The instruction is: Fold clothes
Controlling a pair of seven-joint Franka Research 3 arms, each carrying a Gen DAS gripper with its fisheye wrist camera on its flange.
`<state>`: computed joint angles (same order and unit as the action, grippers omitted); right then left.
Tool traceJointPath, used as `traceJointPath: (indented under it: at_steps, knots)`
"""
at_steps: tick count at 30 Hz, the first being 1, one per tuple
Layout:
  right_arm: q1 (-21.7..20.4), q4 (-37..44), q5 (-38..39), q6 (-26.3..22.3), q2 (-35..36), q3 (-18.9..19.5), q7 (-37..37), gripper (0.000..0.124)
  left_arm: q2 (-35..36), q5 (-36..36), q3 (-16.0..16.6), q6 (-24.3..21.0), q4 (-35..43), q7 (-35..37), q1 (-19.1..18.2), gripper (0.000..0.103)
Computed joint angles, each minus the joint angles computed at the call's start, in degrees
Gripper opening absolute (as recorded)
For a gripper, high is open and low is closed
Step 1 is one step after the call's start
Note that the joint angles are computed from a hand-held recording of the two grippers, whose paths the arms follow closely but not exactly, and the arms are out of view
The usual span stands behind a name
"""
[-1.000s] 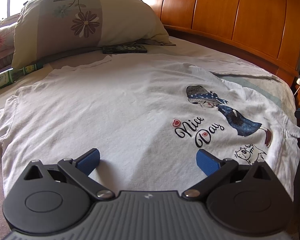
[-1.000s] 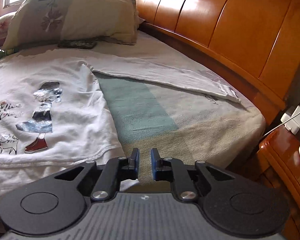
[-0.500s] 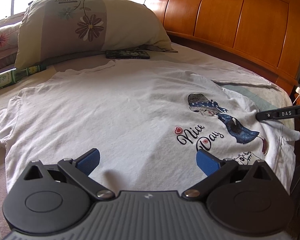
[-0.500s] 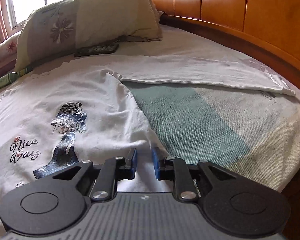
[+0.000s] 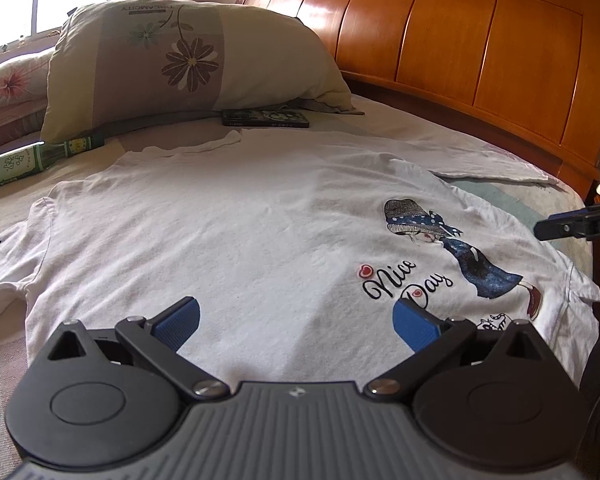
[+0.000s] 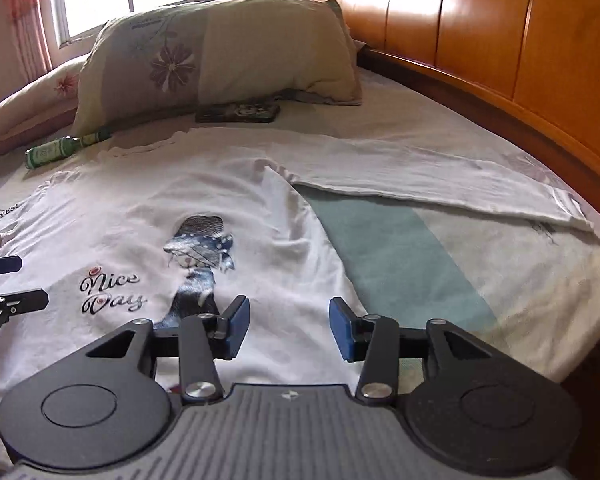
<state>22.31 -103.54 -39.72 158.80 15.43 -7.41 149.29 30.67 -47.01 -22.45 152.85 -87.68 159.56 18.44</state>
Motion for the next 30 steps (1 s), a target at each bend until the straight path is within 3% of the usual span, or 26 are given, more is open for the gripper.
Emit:
traceJointPath:
  at_steps: [2, 8, 12, 17, 19, 23, 25, 30]
  knots:
    - [-1.87, 4.96, 6.34, -0.85, 4.67, 1.84, -5.96, 0.052, 0.48, 0.55, 0.45, -0.12, 0.72, -1.26, -0.29, 0.102]
    - [0.14, 6.9, 8.7, -4.66, 6.19, -1.74, -6.35, 0.052, 1.41, 2.43, 0.81, -0.05, 2.25, -4.43, -0.32, 0.102]
    - [-2.55, 9.66, 13.53, -0.6, 7.41, -0.75, -9.0, 0.062, 2.24, 3.01, 0.58, -0.64, 3.43, -6.25, 0.18, 0.102]
    - [-11.26, 21.44, 33.49, 2.42, 16.21, 7.09, -19.64, 0.066, 3.26, 4.8, 0.89, -0.37, 4.59, -8.8, -0.01, 0.102]
    - [-14.54, 27.9, 40.4, 1.06, 20.75, 11.02, -23.61, 0.067, 3.83, 6.23, 1.24, -0.89, 5.37, -10.41, -0.24, 0.102]
    - [-16.81, 38.47, 49.22, -2.53, 28.27, 14.19, -26.4, 0.072, 4.9, 9.04, 1.54, -1.85, 6.58, -13.03, -0.53, 0.102]
    - [-15.81, 41.93, 50.75, -2.6, 30.92, 12.89, -26.21, 0.073, 5.11, 9.89, 1.26, -1.62, 6.59, -13.27, -0.37, 0.102]
    - [-12.37, 51.41, 50.73, -3.11, 37.42, 5.3, -21.98, 0.073, 5.22, 10.69, 0.28, -1.1, 6.3, -12.93, 0.38, 0.102]
